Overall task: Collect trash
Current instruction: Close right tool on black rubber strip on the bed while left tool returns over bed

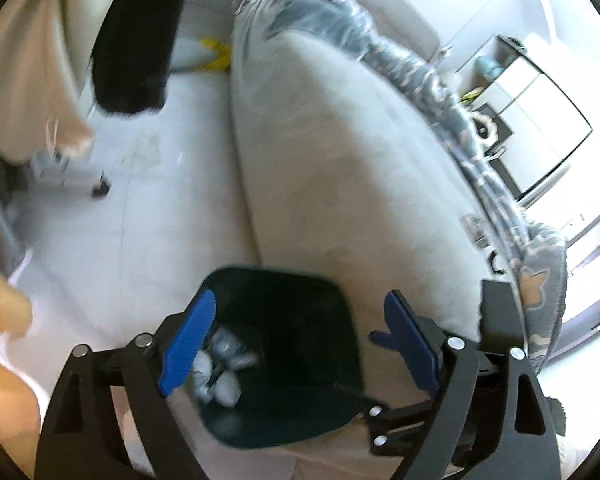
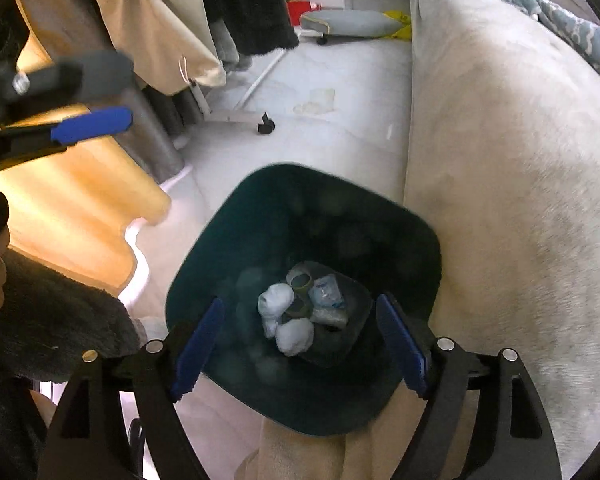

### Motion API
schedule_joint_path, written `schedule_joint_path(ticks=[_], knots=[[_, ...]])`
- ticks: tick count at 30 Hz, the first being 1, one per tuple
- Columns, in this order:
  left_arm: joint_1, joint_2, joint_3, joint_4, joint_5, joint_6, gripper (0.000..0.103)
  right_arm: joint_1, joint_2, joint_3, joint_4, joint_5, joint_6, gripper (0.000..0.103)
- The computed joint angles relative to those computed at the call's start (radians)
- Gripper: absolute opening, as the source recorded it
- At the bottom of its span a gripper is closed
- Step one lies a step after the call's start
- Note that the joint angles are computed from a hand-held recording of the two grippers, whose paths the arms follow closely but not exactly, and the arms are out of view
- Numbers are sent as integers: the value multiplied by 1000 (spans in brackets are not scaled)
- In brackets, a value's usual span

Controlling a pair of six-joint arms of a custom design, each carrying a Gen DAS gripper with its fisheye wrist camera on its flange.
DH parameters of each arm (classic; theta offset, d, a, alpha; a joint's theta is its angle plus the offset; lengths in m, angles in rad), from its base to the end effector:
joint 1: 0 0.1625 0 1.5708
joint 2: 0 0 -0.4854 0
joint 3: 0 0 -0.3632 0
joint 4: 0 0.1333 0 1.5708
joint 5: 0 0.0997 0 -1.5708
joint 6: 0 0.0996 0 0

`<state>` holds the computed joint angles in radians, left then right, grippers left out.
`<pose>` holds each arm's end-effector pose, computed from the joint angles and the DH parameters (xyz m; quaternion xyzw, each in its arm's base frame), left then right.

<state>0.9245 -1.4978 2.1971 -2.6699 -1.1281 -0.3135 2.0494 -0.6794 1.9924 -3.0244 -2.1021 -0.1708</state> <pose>-0.1246 -0.4574 0.3687 0.1154 0.9502 -0.2712 0.1014 0.3411 -0.4775 0.0452 0.2896 -0.9181 0.1071 0.2484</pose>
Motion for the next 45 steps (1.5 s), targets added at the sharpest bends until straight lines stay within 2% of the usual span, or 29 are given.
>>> schedule_joint_path(ticks=[4, 10, 14, 19, 28, 37, 45], knots=[[-61, 8, -5, -56, 20, 27, 89, 14, -35, 20, -68, -24, -31, 87], [-105, 23, -18, -136, 6, 28, 92, 17, -100, 53, -151, -28, -62, 90], [-161, 44, -28, -163, 88, 30, 94, 17, -131, 62, -188, -35, -96, 92], [-213, 78, -47, -196, 148, 44, 96, 25, -171, 75, -256, -70, -157, 95], [-275, 153, -74, -188, 178, 78, 97, -37, -248, 108, -393, -106, -199, 96], [-298, 253, -103, -250, 169, 134, 97, -107, -321, 142, -509, -138, -267, 97], [-276, 360, -155, -296, 137, 200, 97, -185, -359, 181, -565, -125, -260, 97]])
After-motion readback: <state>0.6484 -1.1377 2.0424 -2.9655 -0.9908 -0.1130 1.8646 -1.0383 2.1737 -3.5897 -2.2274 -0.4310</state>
